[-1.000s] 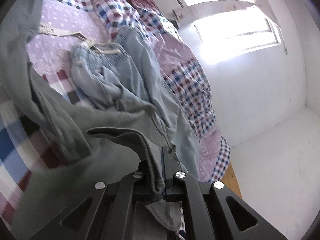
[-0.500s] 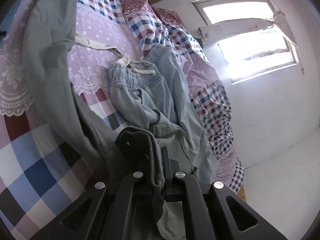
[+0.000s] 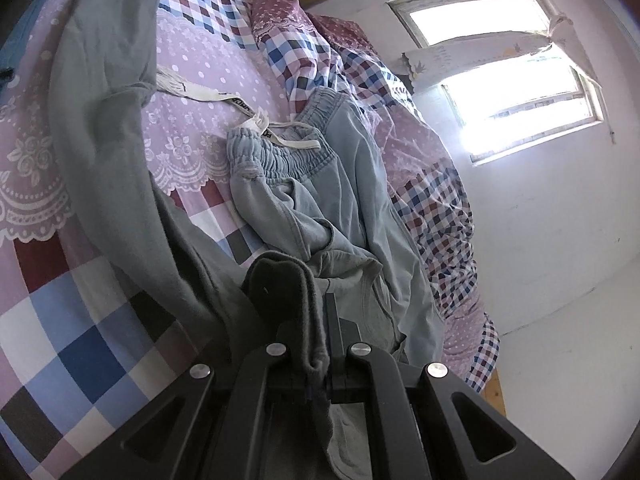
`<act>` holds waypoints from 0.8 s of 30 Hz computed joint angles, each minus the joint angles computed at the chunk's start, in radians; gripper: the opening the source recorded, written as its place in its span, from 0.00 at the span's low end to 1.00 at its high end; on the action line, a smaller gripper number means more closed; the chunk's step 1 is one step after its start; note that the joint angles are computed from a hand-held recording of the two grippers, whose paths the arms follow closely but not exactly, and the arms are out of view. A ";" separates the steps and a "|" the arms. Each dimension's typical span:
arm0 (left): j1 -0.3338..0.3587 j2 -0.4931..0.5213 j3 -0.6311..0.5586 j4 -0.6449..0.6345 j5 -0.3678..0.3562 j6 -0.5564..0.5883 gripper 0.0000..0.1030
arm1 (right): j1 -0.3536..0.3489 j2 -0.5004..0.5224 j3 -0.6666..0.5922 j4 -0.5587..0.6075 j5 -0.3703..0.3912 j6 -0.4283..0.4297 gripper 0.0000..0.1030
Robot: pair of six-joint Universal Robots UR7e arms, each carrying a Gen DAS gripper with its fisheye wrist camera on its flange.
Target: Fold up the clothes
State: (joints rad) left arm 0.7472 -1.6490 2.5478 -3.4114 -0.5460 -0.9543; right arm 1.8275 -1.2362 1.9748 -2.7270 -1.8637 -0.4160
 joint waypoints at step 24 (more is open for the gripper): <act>0.049 0.017 -0.039 0.122 -0.115 -0.020 0.02 | 0.138 0.149 -0.010 -0.495 -0.472 -0.526 0.03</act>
